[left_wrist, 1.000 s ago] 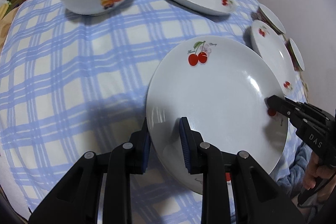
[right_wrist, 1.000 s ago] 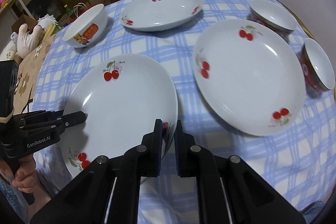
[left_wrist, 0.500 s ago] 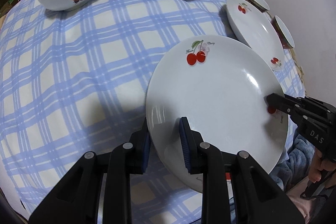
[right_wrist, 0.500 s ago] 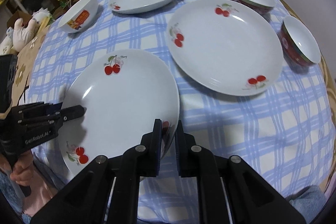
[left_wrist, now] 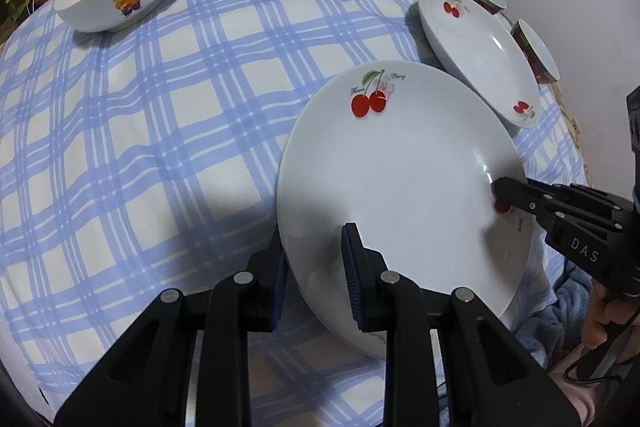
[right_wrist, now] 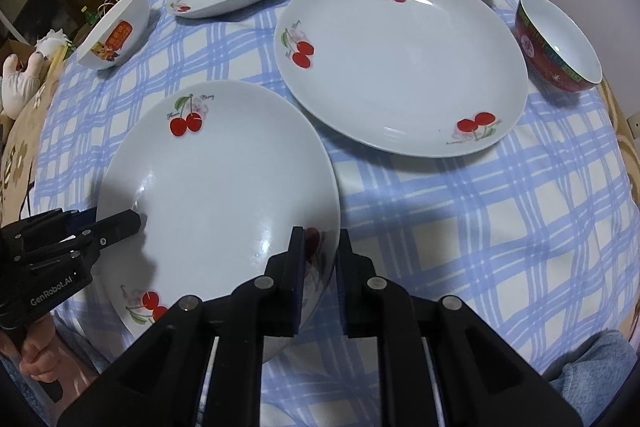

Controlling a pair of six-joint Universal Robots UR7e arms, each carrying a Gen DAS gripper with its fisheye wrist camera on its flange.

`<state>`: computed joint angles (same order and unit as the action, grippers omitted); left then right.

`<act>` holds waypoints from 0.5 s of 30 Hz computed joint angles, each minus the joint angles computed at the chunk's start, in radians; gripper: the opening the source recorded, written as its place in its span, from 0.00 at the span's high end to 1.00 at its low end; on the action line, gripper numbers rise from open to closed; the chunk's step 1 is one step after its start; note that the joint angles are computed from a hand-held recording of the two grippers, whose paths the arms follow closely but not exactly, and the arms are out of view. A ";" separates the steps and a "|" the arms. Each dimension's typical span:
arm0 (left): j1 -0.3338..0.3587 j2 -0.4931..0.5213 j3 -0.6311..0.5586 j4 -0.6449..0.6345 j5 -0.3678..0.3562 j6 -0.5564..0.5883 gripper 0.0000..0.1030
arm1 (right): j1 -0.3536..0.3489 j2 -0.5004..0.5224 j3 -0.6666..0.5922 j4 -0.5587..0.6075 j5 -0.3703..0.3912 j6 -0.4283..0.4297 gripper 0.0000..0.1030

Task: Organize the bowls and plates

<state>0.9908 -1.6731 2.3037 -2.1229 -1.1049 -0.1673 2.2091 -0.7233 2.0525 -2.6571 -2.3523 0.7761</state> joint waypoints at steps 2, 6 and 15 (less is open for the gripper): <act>-0.004 0.001 0.005 -0.004 0.010 0.000 0.75 | 0.002 0.002 -0.001 0.004 -0.004 0.005 0.86; -0.008 0.002 0.009 -0.011 0.017 0.001 0.75 | 0.003 0.005 -0.004 0.010 -0.006 0.019 0.85; 0.000 0.001 0.003 -0.008 0.009 0.011 0.76 | -0.001 0.003 -0.006 0.015 -0.004 0.020 0.85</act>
<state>0.9912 -1.6722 2.3062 -2.1313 -1.0955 -0.1563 2.2076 -0.7204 2.0465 -2.6417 -2.3564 0.7961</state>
